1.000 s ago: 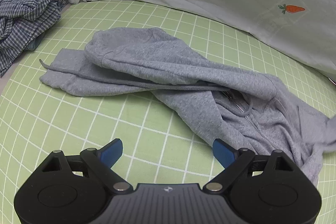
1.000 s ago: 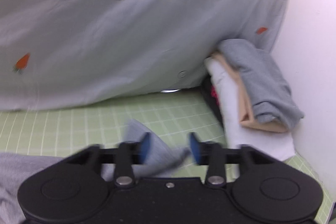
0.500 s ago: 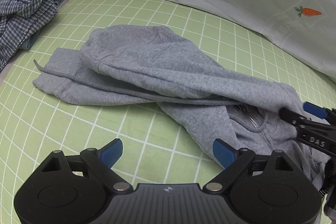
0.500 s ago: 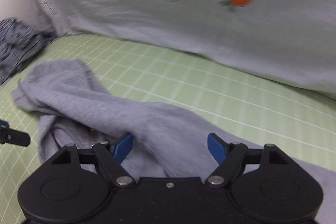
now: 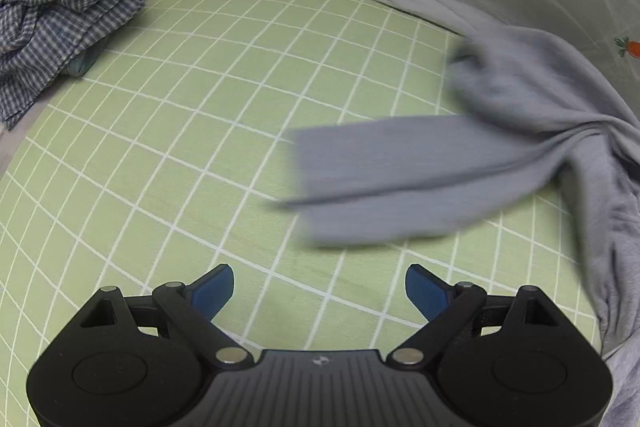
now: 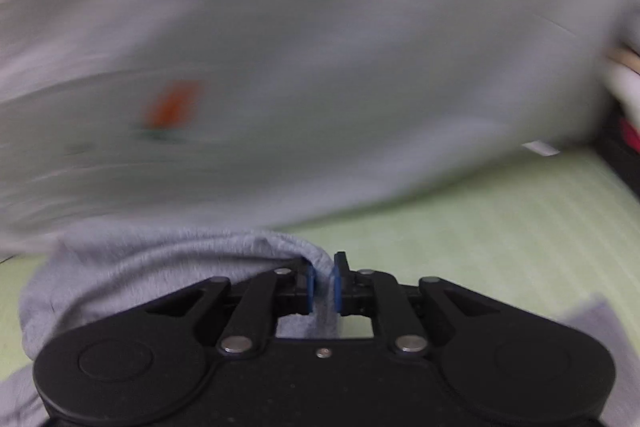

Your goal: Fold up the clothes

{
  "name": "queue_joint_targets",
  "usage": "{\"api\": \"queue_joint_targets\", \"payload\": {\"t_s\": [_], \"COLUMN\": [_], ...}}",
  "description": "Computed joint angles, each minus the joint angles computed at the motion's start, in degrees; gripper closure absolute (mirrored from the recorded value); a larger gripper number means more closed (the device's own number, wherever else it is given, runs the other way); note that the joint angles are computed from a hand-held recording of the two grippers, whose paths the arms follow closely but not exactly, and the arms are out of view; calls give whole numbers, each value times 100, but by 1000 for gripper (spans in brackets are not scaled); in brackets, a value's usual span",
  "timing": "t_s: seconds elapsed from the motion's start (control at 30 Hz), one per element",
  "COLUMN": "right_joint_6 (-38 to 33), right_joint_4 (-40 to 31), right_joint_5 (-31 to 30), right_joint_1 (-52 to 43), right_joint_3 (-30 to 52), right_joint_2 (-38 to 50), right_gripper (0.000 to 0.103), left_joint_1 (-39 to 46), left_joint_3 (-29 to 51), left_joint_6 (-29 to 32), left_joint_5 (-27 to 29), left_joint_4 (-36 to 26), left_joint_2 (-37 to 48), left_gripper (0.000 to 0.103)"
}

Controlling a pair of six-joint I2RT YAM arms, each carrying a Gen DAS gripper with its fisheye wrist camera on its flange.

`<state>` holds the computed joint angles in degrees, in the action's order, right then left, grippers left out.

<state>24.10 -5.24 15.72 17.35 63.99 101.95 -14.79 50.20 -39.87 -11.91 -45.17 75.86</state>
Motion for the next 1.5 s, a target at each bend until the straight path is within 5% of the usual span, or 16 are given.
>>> {"api": "queue_joint_targets", "payload": {"t_s": [0.07, 0.17, 0.37, 0.6, 0.7, 0.83, 0.93, 1.27, 1.5], "right_joint_6": [398, 20, 41, 301, 325, 330, 345, 480, 762], "right_joint_4": [-524, -356, -640, -797, -831, -860, -910, -1362, -1833], "right_joint_5": [-53, -335, -384, -228, -217, -184, -192, -90, 117], "right_joint_1": [-293, -440, -421, -358, -347, -306, -266, -100, 347], "right_joint_3": [24, -573, -1078, -1203, -1170, -1145, -1145, -1324, -1427], "right_joint_2": [-22, -528, -1137, -1243, -1194, -1162, -1176, -1729, -2223], "right_gripper": [68, 39, 22, 22, 22, 22, 22, 22, 22], "left_joint_1": [84, 176, 122, -274, -596, -787, -766, 187, 2284], "left_joint_3": [5, 49, 318, 847, 1130, 1071, 937, -67, -951], "left_joint_6": [43, 176, 412, 609, 689, 602, 356, 169, 1270], "left_joint_5": [23, 19, 262, 635, 191, 48, 121, -221, -643], "left_joint_4": [42, 190, 753, 1302, 1143, 1253, 1294, 819, 202], "left_joint_2": [70, 179, 648, 1589, 1893, 1836, 1692, 333, -1456], "left_gripper": [10, 10, 11, 30, 36, 70, 81, 90, 91]}}
